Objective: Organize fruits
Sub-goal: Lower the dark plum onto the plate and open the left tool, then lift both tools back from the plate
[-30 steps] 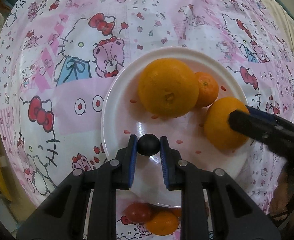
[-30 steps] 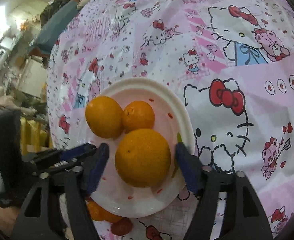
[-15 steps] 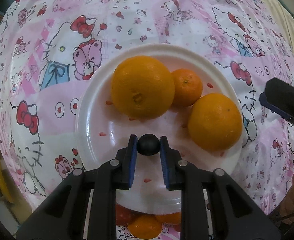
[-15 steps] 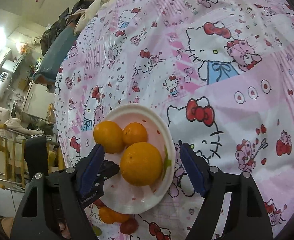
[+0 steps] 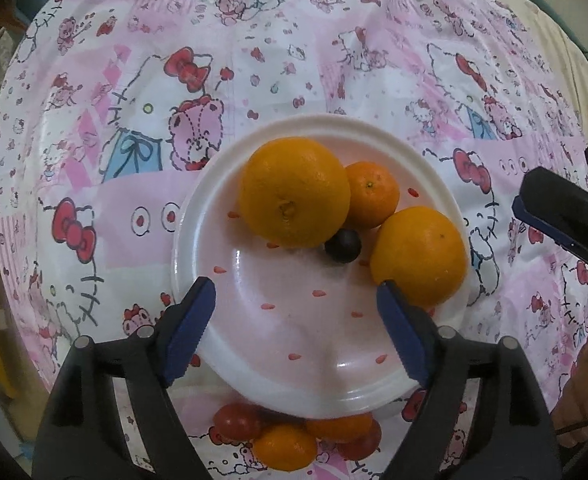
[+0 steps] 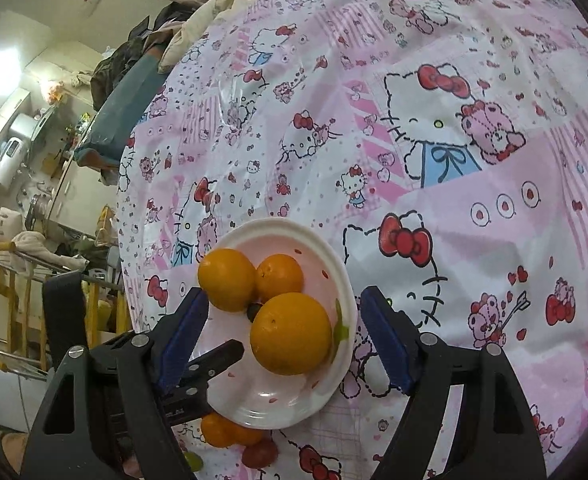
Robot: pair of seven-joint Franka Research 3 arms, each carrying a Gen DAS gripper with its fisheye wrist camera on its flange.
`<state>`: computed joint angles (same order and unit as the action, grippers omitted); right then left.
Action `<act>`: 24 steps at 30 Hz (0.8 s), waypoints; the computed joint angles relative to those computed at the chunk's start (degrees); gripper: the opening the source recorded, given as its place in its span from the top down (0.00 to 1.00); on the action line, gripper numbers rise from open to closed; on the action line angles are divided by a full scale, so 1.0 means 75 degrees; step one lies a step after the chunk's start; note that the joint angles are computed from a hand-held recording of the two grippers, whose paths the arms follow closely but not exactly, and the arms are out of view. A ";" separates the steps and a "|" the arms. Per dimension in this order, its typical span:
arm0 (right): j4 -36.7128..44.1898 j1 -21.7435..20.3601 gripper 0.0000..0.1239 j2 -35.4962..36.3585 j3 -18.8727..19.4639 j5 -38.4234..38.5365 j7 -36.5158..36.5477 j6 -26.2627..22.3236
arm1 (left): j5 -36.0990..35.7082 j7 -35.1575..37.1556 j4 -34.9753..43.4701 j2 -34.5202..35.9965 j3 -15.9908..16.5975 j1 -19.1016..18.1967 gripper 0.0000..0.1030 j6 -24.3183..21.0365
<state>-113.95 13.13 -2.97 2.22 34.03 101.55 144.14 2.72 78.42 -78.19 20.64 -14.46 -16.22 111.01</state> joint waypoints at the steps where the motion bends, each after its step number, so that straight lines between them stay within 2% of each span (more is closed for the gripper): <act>1: -0.0006 0.0005 0.35 -0.0017 0.0007 -0.0016 0.0015 0.0029 | 0.0017 -0.0008 -0.0075 -0.0069 0.0005 0.0004 0.22 0.0062; 10: -0.0293 0.0101 0.35 -0.0489 0.0073 -0.0445 0.0214 0.0161 | 0.0068 -0.0122 -0.1096 -0.0952 0.0075 0.0180 0.22 0.0802; 15: -0.0577 0.0186 0.35 -0.0900 0.0121 -0.0578 0.0346 0.0201 | 0.0027 -0.0251 -0.1443 -0.1321 0.0105 0.0267 0.22 0.0995; 24: -0.1189 0.0379 0.35 -0.1583 0.0275 -0.0855 0.0670 0.0343 | -0.0254 -0.0238 -0.2685 -0.2443 0.0169 0.0409 0.22 0.1483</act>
